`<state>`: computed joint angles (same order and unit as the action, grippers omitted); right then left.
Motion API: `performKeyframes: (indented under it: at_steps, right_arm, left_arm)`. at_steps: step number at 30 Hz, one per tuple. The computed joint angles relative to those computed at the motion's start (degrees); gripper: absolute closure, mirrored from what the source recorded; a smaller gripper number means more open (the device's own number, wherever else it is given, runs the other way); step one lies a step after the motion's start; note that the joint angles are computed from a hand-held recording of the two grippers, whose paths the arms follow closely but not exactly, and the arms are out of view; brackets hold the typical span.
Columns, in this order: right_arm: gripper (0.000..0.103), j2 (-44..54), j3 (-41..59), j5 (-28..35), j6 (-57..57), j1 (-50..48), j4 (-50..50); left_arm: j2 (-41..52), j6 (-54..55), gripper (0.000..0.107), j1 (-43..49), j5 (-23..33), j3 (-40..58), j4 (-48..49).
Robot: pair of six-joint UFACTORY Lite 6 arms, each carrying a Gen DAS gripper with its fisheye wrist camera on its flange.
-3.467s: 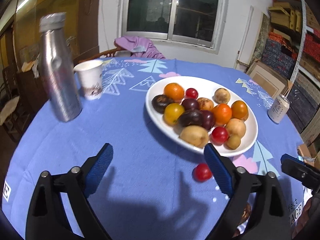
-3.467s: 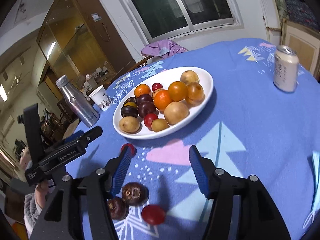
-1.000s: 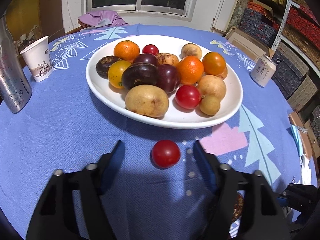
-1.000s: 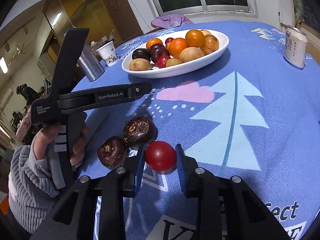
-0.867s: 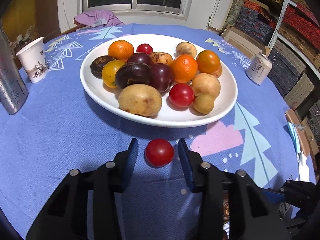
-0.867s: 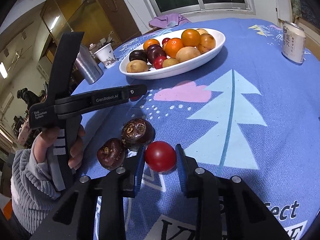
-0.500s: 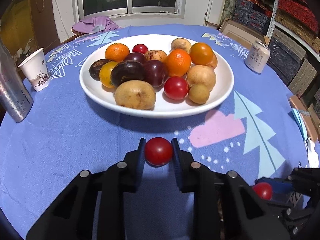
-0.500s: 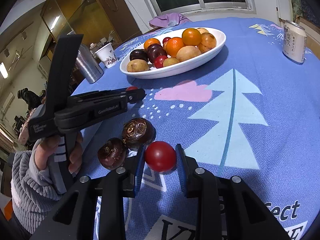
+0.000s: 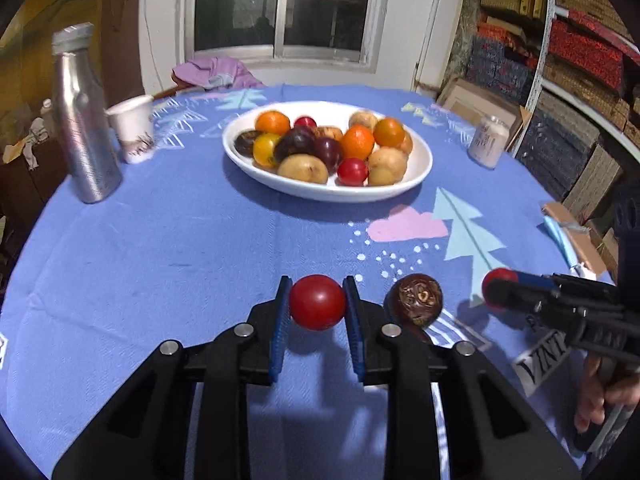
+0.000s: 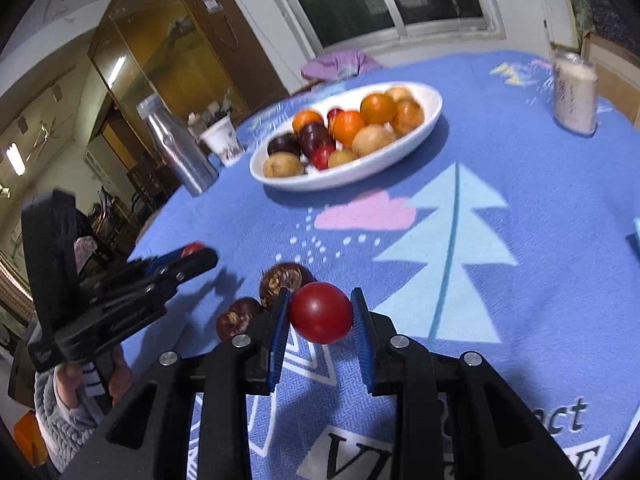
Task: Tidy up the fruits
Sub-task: 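Carry both red tomatoes onto the white plate and open both tools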
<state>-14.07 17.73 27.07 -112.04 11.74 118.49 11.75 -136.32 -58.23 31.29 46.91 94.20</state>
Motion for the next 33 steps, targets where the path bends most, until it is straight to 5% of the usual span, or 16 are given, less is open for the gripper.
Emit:
performKeyframes:
  at_steps: [5,10,15,20,23,27,33]
  right_arm:
    - [0.072,-19.49,-1.65,1.59,25.55,-7.77,-26.45]
    - [0.073,-21.65,13.22,3.03,43.72,-8.85,-42.1]
    - [0.073,-4.7,31.37,-1.6,40.56,-4.0,-35.41]
    - [0.072,22.9,48.11,-6.57,33.82,0.59,-25.95]
    - [0.072,37.26,58.38,-8.28,38.96,2.35,-30.71]
    - [0.072,45.55,65.0,-10.58,47.1,3.85,-39.59]
    - [0.071,45.39,62.92,-16.95,46.53,7.61,-40.51]
  left_arm:
    - [-8.73,18.8,0.082,-2.32,6.97,1.14,-13.2]
    - [-9.08,34.27,0.082,3.93,7.9,13.93,-18.92]
    - [4.54,44.43,0.081,12.57,3.46,33.47,-23.67]
    - [23.26,51.54,0.081,20.83,-3.21,49.16,-32.06]
    - [31.56,58.85,0.081,23.63,-4.14,55.88,-38.34]
    - [34.68,59.86,0.081,26.39,-6.17,58.17,-39.94]
    - [39.64,64.89,0.08,26.58,-5.7,64.01,-43.69]
